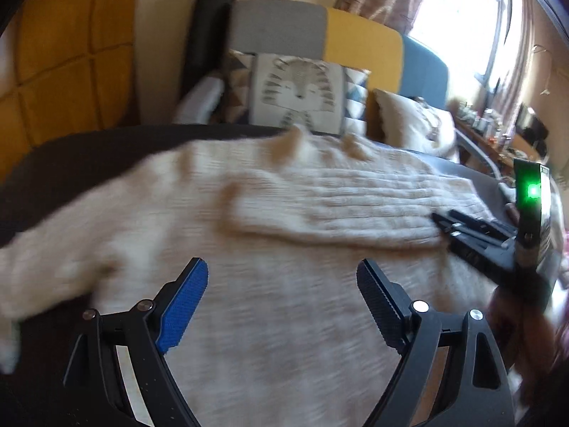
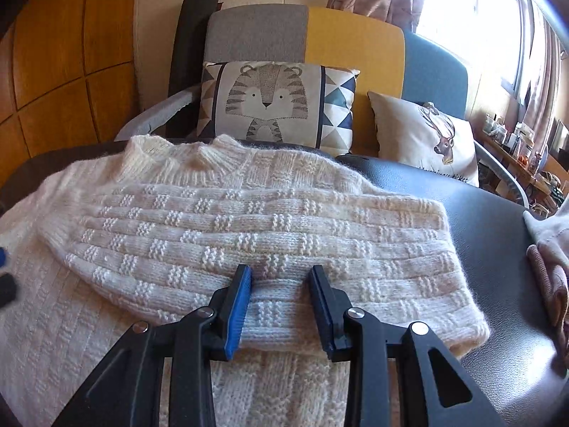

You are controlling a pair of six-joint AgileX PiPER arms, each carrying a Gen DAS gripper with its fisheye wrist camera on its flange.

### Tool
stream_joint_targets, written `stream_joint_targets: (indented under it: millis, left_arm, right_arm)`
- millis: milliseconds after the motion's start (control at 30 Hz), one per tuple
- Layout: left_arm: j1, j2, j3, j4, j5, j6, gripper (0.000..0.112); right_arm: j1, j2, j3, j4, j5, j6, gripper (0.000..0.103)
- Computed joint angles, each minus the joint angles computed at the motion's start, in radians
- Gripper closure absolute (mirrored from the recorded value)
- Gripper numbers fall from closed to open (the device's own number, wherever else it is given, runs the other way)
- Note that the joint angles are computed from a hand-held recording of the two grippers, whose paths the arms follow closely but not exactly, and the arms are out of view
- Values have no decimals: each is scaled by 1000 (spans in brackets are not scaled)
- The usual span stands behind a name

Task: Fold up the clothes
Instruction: 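Move the left gripper to the other sleeve cuff on the table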

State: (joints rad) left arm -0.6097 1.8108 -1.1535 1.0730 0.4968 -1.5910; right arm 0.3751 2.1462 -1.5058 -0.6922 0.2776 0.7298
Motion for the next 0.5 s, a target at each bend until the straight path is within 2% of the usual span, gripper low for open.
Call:
stream_joint_targets:
  millis: [133,233,500]
  left_arm:
    - [29,-171,209,124,64,-167,24]
    - [83,-324,386,160,127,-263,24]
    - [238,-556,625,77,172,-215,24]
  right_arm:
    - [-3,-5,8,17,-10,-11,69]
    - [-1,-7,12,-1,-10,8,69]
    - [9,-6,11,-62,4,62,69]
